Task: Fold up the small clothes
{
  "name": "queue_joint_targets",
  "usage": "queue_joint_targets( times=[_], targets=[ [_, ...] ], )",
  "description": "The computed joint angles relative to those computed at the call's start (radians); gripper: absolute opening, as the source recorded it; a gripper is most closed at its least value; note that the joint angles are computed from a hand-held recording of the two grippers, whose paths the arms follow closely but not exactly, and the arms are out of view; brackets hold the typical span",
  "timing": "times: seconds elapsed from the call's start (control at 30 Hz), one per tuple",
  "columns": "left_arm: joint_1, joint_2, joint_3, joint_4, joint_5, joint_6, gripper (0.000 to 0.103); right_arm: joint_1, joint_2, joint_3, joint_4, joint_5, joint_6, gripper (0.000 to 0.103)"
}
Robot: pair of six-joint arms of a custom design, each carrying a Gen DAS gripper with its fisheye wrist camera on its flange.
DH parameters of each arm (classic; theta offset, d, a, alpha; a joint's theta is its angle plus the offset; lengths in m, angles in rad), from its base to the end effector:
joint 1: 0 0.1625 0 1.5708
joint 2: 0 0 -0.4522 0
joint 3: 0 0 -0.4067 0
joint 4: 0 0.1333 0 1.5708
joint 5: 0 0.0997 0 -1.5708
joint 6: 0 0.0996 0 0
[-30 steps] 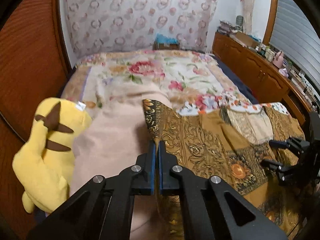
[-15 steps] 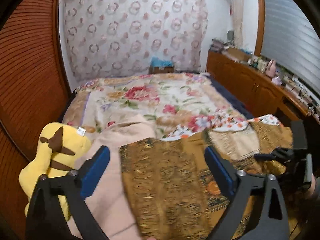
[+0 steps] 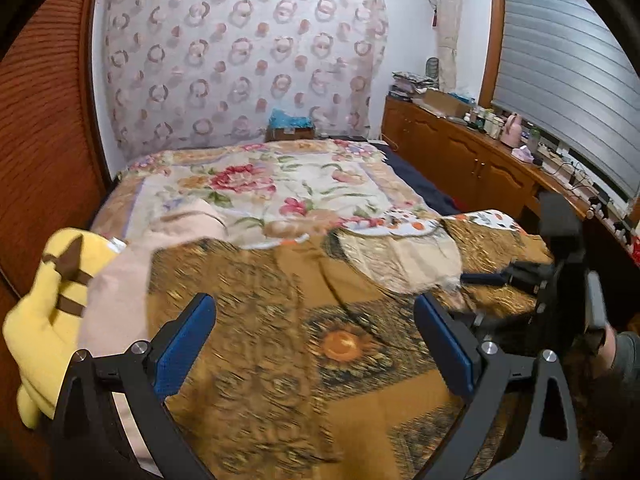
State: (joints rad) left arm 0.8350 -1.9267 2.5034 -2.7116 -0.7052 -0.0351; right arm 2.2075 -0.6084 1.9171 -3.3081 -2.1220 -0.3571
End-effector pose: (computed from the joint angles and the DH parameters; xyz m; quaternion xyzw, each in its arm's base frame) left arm -0.0477 -0.3643 0.3634 0.1896 0.8590 -0.3856 0.2783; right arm 0.4234 -0.4361 -0.0076 0.3973 -0.8541 0.2397 0.2348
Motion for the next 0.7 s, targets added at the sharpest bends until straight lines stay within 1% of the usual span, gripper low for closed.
queue_joint_targets(
  times=[0.1, 0.2, 0.3, 0.43, 0.5, 0.6, 0.7],
  targets=[
    [-0.012, 0.011, 0.016, 0.017, -0.007, -0.034, 0.099, -0.004, -0.065, 0.053, -0.052, 0.004, 0.009, 0.066],
    [-0.02, 0.033, 0.032, 0.02, -0.018, -0.05, 0.099, -0.014, -0.14, 0.125, -0.114, -0.027, 0.011, 0.066],
    [-0.029, 0.049, 0.043, 0.026, -0.024, -0.069, 0.099, -0.032, -0.207, 0.198, -0.17, -0.074, 0.018, 0.066],
    [-0.035, 0.082, 0.053, 0.036, -0.037, -0.089, 0.099, -0.064, -0.294, 0.301, -0.247, -0.159, 0.029, 0.066],
    [-0.04, 0.093, 0.056, 0.052, -0.039, -0.103, 0.099, -0.091, -0.343, 0.352, -0.267, -0.184, 0.047, 0.066],
    [-0.046, 0.106, 0.061, 0.065, -0.049, -0.118, 0.099, -0.122, -0.387, 0.41, -0.288, -0.254, 0.059, 0.066],
    [-0.056, 0.111, 0.067, 0.083, -0.06, -0.133, 0.099, -0.168, -0.438, 0.469, -0.274, -0.266, 0.106, 0.066]
  ],
)
